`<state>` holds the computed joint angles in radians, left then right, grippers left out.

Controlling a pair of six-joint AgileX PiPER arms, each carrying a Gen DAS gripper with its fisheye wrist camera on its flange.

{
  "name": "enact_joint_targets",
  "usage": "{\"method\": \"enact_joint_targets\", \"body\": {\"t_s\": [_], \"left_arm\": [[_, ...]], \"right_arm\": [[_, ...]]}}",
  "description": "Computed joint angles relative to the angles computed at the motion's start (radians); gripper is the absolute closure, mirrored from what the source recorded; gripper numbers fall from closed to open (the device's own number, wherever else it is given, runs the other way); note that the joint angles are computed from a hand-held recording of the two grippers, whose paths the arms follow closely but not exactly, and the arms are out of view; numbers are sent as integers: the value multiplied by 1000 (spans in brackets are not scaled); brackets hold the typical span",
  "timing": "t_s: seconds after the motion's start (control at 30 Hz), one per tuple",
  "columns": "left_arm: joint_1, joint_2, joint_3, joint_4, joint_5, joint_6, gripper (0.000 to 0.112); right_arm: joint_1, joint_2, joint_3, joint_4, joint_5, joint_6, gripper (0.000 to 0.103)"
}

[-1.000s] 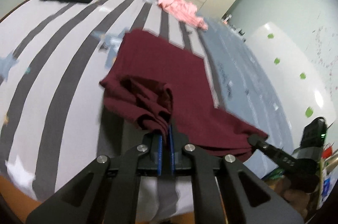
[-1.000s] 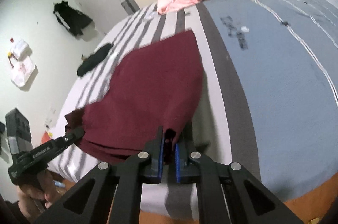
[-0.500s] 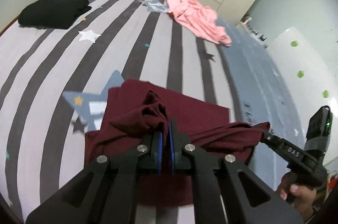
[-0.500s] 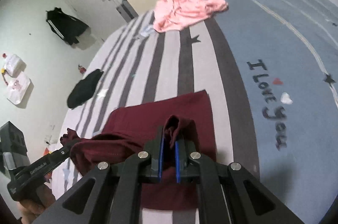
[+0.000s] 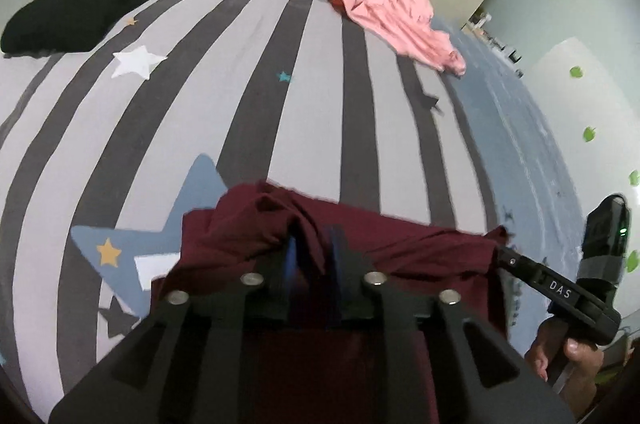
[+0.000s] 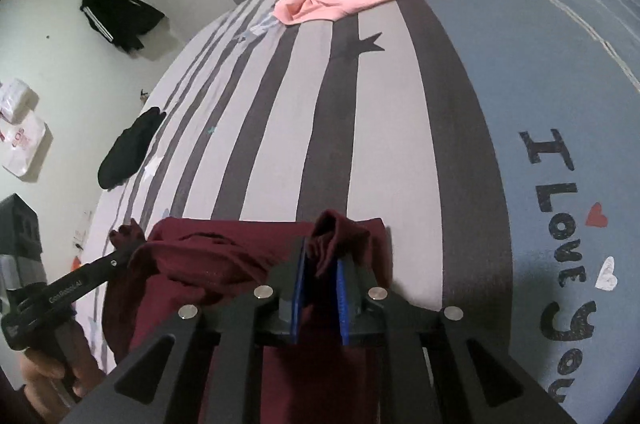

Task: Fold clothes

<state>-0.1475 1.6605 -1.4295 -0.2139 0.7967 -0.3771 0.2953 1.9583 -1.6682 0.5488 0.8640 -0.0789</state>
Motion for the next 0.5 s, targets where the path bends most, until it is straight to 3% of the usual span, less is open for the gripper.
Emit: {"method": "enact_joint_targets", "body": {"t_s": [0.03,0.1,0.13,0.27,0.33,0.4,0.5], "left_arm": [[36,-13,16,-79,-18,45,58],[79,-31,32,-116,-40,45,31],[87,-37,29,-75,-42,-4,31],[110,-77,33,19,-72,-39,33],[52,-107,42,135,-82,-61,53],[-12,-122,45,223,-79,-65,78],[-102,-102,48,243,-82,-54,88]], "right_arm": [[-23,2,0,51,8,-10,74],[-61,-7,16,112,-2,-5,25],[-75,-19,28,106,-21,19,22],[-102,-74,57,-15,-96,124,24],[-79,-123,81,-76,-137,111,29],[-13,-176,93,-213,-162,133,44],[99,-205,109,-350,-191,182,52]]}}
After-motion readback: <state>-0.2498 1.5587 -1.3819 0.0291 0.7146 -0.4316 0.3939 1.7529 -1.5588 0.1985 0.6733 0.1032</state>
